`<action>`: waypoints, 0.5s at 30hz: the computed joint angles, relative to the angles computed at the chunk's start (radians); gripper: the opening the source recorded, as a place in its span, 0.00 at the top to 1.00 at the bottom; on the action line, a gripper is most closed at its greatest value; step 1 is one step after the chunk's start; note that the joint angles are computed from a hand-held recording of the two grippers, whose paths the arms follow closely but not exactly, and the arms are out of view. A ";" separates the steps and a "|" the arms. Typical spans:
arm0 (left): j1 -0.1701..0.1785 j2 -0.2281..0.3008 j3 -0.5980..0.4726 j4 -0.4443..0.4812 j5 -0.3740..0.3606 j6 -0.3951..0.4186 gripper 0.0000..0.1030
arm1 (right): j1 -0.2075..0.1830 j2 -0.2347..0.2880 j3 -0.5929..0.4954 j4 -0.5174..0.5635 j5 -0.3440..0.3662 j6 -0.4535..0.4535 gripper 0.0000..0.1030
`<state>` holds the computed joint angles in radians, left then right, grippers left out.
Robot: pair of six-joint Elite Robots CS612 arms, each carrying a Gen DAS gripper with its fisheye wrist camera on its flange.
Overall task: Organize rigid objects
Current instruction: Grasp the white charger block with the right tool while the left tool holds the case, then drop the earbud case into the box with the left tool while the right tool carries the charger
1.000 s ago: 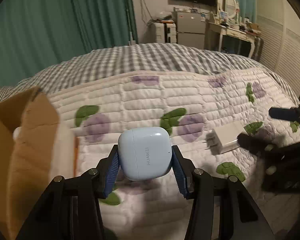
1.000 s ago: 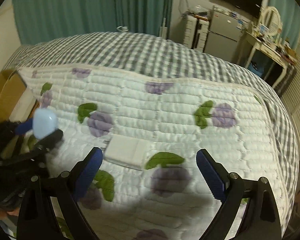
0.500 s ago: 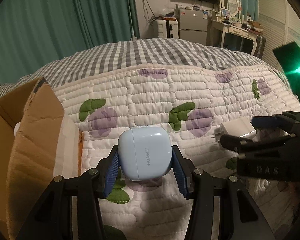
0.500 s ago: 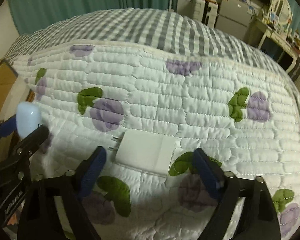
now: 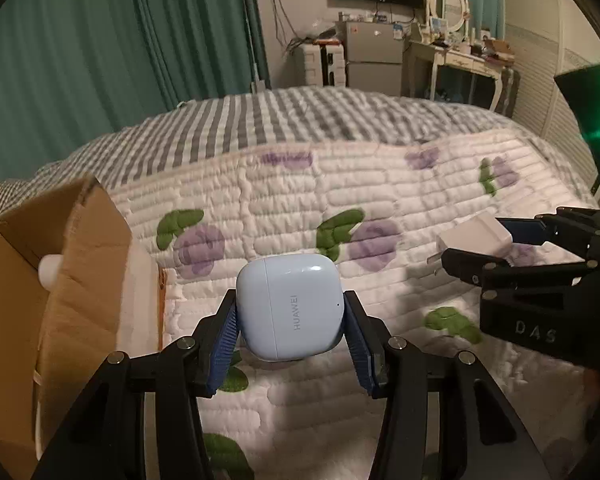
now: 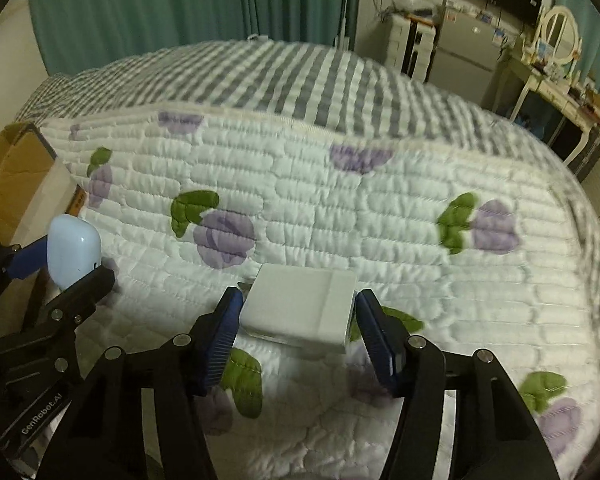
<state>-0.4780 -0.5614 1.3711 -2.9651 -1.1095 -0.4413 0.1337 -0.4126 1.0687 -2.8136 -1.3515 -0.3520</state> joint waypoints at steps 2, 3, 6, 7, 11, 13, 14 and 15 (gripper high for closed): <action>-0.004 -0.016 0.018 -0.021 -0.002 0.006 0.51 | 0.000 -0.019 0.033 -0.038 -0.014 -0.005 0.43; -0.006 -0.029 0.032 -0.038 -0.006 0.010 0.51 | 0.000 -0.028 0.048 -0.053 -0.019 -0.007 0.44; -0.012 -0.062 0.070 -0.090 -0.009 0.026 0.51 | 0.000 -0.063 0.103 -0.107 -0.028 -0.004 0.44; -0.014 -0.072 0.080 -0.104 -0.008 0.031 0.51 | 0.001 -0.074 0.119 -0.123 -0.030 -0.002 0.44; -0.019 -0.128 0.143 -0.194 -0.004 0.067 0.51 | 0.001 -0.129 0.202 -0.222 -0.037 0.014 0.44; -0.016 -0.157 0.177 -0.234 0.003 0.078 0.51 | 0.003 -0.153 0.235 -0.256 -0.028 0.036 0.44; -0.014 -0.173 0.195 -0.252 0.008 0.082 0.51 | 0.005 -0.169 0.255 -0.278 -0.027 0.042 0.44; -0.012 -0.186 0.211 -0.268 0.012 0.085 0.51 | 0.007 -0.181 0.272 -0.293 -0.026 0.041 0.44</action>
<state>-0.4897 -0.7477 1.5819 -3.2330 -1.0976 -0.3566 0.1403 -0.5936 1.3402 -3.1070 -1.3772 -0.3106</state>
